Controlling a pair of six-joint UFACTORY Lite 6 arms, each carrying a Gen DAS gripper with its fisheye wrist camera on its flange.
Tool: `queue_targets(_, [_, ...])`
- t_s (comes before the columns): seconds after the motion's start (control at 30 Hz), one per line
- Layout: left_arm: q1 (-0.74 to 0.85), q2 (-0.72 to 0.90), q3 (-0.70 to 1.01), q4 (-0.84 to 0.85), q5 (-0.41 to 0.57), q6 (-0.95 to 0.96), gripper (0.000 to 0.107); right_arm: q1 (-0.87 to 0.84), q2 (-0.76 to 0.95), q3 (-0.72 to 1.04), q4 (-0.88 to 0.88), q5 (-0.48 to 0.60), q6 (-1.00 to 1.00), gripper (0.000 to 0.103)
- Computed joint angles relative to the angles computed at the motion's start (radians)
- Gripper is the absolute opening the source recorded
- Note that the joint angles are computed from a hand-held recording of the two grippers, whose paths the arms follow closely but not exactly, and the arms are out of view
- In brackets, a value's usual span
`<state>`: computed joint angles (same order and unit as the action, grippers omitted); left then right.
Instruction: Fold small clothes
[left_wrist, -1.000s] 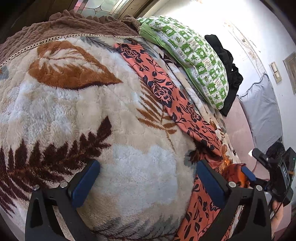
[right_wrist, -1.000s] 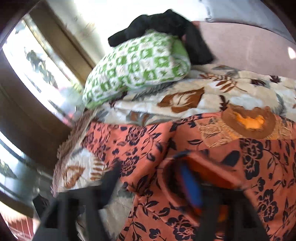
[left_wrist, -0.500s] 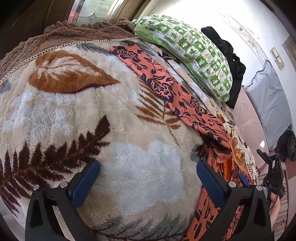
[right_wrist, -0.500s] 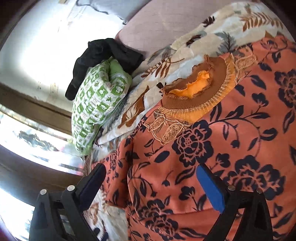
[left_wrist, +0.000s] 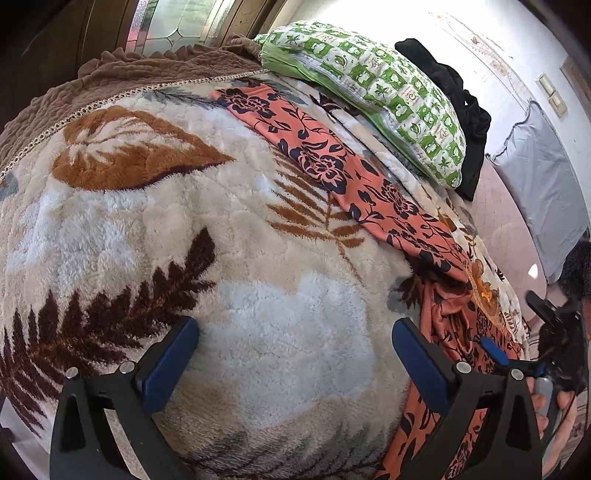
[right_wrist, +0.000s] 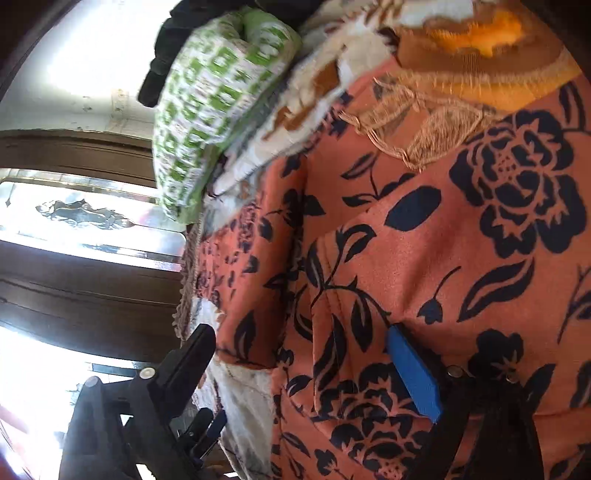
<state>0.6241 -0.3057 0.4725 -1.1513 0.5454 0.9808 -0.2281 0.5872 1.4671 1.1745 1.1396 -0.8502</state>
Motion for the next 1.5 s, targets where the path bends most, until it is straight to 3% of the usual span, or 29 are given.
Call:
queue_targets(0.07, [0.038,0.014,0.044,0.076,0.092,-0.024,0.103,-0.085,-0.154,-0.128,-0.032,0.023,-0.111,0.096])
queue_targets(0.13, [0.133,-0.019,0.069,0.013,0.229,0.032,0.103,-0.2,-0.282,-0.25,-0.1,0.013,-0.215,0.096])
queue_targets(0.23, [0.144,0.053,0.238,-0.028,0.297,0.046,0.103,-0.399,-0.363,-0.37,-0.193,-0.003,-0.343,0.096])
queue_targets(0.3, [0.115,0.224,0.406,-0.077,0.299,0.067,0.103,-0.515,-0.345,-0.39,-0.22,0.009,-0.389,0.096])
queue_targets(0.4, [0.067,0.538,0.681,-0.108,0.22,-0.008,0.103,-0.632,-0.305,-0.39,-0.238,0.039,-0.423,0.096])
queue_targets(0.5, [0.057,0.843,0.991,-0.056,0.2,-0.178,0.09,-0.683,-0.314,-0.422,-0.248,0.037,-0.454,0.096])
queue_targets(0.57, [0.058,1.002,1.16,-0.029,0.205,-0.291,0.089,-0.7,-0.323,-0.441,-0.255,0.037,-0.472,0.096])
queue_targets(0.63, [0.063,1.102,1.258,-0.017,0.209,-0.372,0.089,-0.71,-0.321,-0.444,-0.254,0.034,-0.482,0.096])
queue_targets(0.77, [0.04,1.112,1.279,-0.026,0.149,-0.408,0.089,-0.716,-0.293,-0.428,-0.245,0.018,-0.474,0.096])
queue_targets(0.8, [0.029,1.121,1.303,0.018,0.128,-0.456,0.082,-0.716,-0.287,-0.427,-0.237,0.012,-0.475,0.096])
queue_targets(0.83, [0.014,1.139,1.341,0.104,0.105,-0.539,0.053,-0.72,-0.279,-0.425,-0.23,0.009,-0.476,0.096])
queue_targets(0.9, [0.011,1.22,1.457,0.273,0.124,-0.718,0.005,-0.729,-0.264,-0.419,-0.228,0.007,-0.478,0.096])
queue_targets(0.93, [0.02,1.258,1.515,0.295,0.159,-0.767,0.005,-0.734,-0.263,-0.418,-0.228,0.007,-0.479,0.096])
queue_targets(1.03, [-0.026,1.219,1.542,0.476,0.122,-0.851,0.004,-0.769,-0.264,-0.411,-0.228,0.017,-0.506,0.096])
queue_targets(1.17, [-0.19,0.849,1.261,0.595,-0.086,-0.761,0.004,-0.839,-0.235,-0.361,-0.2,0.052,-0.534,0.096])
queue_targets(1.23, [-0.318,0.657,1.162,0.597,-0.124,-0.713,0.004,-0.875,-0.204,-0.324,-0.174,0.083,-0.533,0.096])
queue_targets(1.3, [-0.507,0.539,1.153,0.743,-0.161,-0.832,0.004,-0.91,-0.176,-0.296,-0.158,0.104,-0.533,0.096])
queue_targets(1.4, [-0.821,0.527,1.276,0.987,-0.124,-1.043,0.004,-0.967,-0.133,-0.245,-0.145,0.151,-0.514,0.096])
queue_targets(1.5, [-1.125,0.681,1.468,1.274,-0.07,-1.323,0.004,-1.026,-0.085,-0.17,-0.131,0.208,-0.496,0.096])
